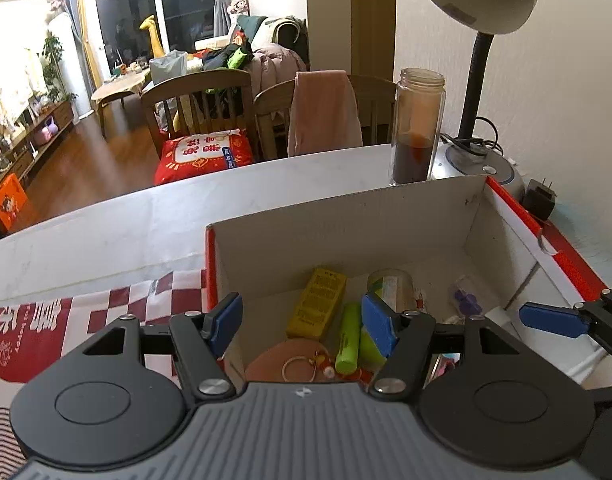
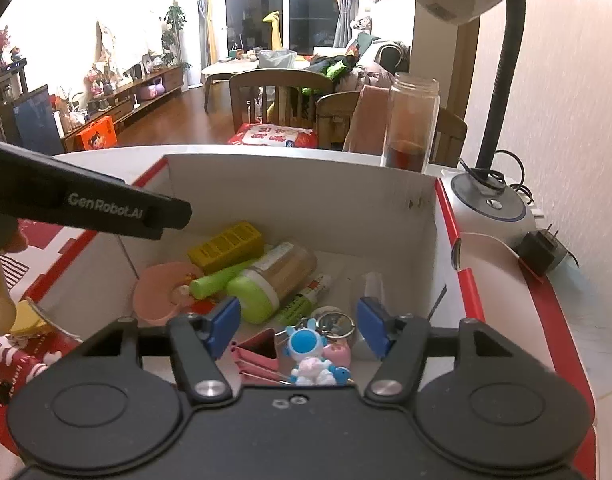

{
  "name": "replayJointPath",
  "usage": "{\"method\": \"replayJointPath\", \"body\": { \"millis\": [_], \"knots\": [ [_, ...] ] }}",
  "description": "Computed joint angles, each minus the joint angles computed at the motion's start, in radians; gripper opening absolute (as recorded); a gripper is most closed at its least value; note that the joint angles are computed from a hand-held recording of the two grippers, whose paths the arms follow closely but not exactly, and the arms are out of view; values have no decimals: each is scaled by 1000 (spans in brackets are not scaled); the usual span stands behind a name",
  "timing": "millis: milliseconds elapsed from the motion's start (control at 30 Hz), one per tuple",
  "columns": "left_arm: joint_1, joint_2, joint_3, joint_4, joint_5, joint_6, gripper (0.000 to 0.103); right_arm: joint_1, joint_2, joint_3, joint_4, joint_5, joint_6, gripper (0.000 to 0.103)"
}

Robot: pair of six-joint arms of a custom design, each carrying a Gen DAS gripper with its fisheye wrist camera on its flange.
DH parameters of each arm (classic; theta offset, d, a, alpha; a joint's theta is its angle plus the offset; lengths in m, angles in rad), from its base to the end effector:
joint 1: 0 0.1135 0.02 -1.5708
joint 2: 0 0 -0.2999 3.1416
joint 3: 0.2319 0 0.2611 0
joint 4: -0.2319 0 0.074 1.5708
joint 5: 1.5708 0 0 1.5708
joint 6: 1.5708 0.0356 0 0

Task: Organize rigid objects
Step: 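Open both tools to drop the juice box and figure into the box, then move both tools back over the remaining items on the cloth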

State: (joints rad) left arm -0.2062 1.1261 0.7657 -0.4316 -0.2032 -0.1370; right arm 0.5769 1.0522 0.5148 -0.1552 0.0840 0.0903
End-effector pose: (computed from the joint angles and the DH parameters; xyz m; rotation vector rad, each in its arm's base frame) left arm 0.2231 -0.0393 0.2733 -0.0169 2.3432 0.0711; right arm 0.1731 0.1091 0.2255 -0.5041 2.2171 0.2593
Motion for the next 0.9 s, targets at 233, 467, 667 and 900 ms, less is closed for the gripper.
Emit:
{"method": "replayJointPath", "body": {
  "millis": [233, 467, 667, 900],
  "knots": [
    [39, -133, -13, -88, 25, 9, 68, 82, -61, 17, -55, 64, 45, 78],
    [166, -299, -22, -189, 136, 58, 78, 205, -87, 42, -85, 145, 102, 92],
    [392, -434, -17, -304, 301, 172, 83, 347, -92, 58, -73, 236, 148, 103],
    [959, -484, 5, -502, 723, 527, 83, 505, -58, 93, -89, 317, 209, 103]
  ]
}}
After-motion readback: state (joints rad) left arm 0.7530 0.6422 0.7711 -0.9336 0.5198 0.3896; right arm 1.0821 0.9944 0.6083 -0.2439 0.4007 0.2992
